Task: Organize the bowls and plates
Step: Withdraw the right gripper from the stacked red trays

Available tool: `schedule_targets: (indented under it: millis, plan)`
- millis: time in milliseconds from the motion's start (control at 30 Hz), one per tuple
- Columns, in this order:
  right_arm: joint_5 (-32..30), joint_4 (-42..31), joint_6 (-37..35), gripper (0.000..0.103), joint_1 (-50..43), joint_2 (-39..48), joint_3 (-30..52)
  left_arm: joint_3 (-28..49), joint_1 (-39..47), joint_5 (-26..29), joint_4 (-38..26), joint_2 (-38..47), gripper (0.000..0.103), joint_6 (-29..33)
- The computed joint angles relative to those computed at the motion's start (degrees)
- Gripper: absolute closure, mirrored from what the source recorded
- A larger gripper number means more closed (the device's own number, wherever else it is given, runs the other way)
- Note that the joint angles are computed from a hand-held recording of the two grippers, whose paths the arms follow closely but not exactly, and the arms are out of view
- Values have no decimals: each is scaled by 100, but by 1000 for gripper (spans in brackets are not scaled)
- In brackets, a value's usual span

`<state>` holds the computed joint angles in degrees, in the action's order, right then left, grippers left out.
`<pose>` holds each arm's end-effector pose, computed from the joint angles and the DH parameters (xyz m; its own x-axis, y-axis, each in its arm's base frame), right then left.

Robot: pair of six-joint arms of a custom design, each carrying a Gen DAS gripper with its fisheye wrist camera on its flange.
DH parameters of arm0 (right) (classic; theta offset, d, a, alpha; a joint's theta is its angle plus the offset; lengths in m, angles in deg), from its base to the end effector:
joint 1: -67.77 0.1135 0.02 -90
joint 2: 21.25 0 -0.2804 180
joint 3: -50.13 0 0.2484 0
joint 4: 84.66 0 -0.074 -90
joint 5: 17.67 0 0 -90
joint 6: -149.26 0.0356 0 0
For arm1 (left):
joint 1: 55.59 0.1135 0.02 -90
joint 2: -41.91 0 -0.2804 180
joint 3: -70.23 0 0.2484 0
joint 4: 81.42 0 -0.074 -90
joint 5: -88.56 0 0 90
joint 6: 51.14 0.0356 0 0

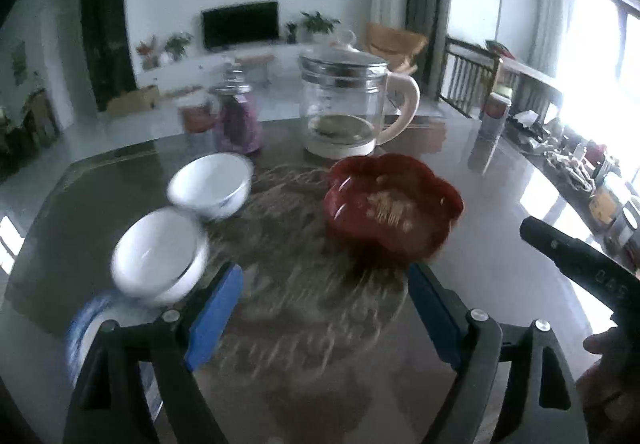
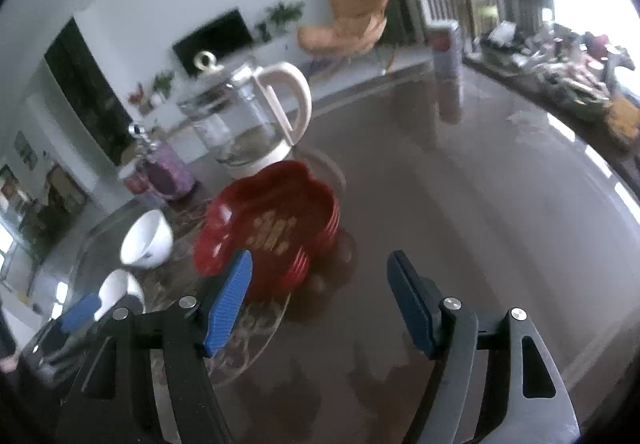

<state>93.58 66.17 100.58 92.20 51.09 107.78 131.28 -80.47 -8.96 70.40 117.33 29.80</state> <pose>0.2352 0.0927 0.2434 -0.5712 0.4164 -0.7073 0.3057 0.9077 0.2875 0.2474 -0.1096 0.2493 -0.6577 0.1329 -0.7414 0.2289 0.9730 -0.0286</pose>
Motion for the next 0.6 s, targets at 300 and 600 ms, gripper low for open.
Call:
schedule_targets:
  millis: [300,600]
  plan:
    - [3153,-1413,2237,25,3978,568,129,-1529,1500,308,-1312,-2839,3,746]
    - [3647,-3257,3614,25,4597,966,1035,-1534,3585,1449,-2176,-3444,3,1792]
